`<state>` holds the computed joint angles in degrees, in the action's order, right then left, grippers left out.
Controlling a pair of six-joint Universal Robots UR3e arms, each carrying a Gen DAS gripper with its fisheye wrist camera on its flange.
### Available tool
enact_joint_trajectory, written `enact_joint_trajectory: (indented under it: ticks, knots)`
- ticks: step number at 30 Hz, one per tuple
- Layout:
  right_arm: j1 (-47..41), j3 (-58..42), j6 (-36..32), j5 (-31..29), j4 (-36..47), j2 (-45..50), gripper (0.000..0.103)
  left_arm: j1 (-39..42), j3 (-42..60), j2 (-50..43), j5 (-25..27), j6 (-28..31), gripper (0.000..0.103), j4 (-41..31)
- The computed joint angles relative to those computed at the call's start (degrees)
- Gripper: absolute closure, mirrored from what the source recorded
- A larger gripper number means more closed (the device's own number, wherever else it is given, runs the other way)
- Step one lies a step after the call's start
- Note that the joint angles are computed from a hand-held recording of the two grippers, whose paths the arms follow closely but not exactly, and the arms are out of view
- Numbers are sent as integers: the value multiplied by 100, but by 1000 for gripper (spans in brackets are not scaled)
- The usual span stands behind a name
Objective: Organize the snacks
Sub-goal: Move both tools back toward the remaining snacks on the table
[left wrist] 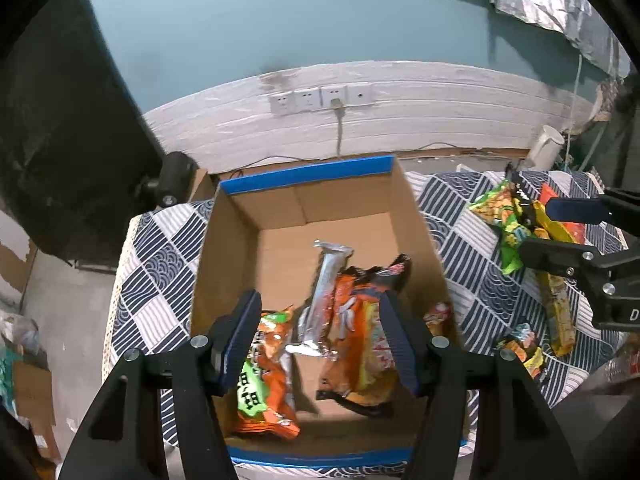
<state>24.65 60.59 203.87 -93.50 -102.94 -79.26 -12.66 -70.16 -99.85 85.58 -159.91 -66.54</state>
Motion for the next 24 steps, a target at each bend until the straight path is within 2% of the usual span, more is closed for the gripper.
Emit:
enact_joint_trajectory:
  ticks: [13,24]
  knots:
    - [-318,1431,-261,-408,157,-1418,34,-802,464,-328,235,-127,40,-170]
    - [-1112,2701,-574,-185,360,-2786,34,-1500,1206,-899,393,-331,40,-597]
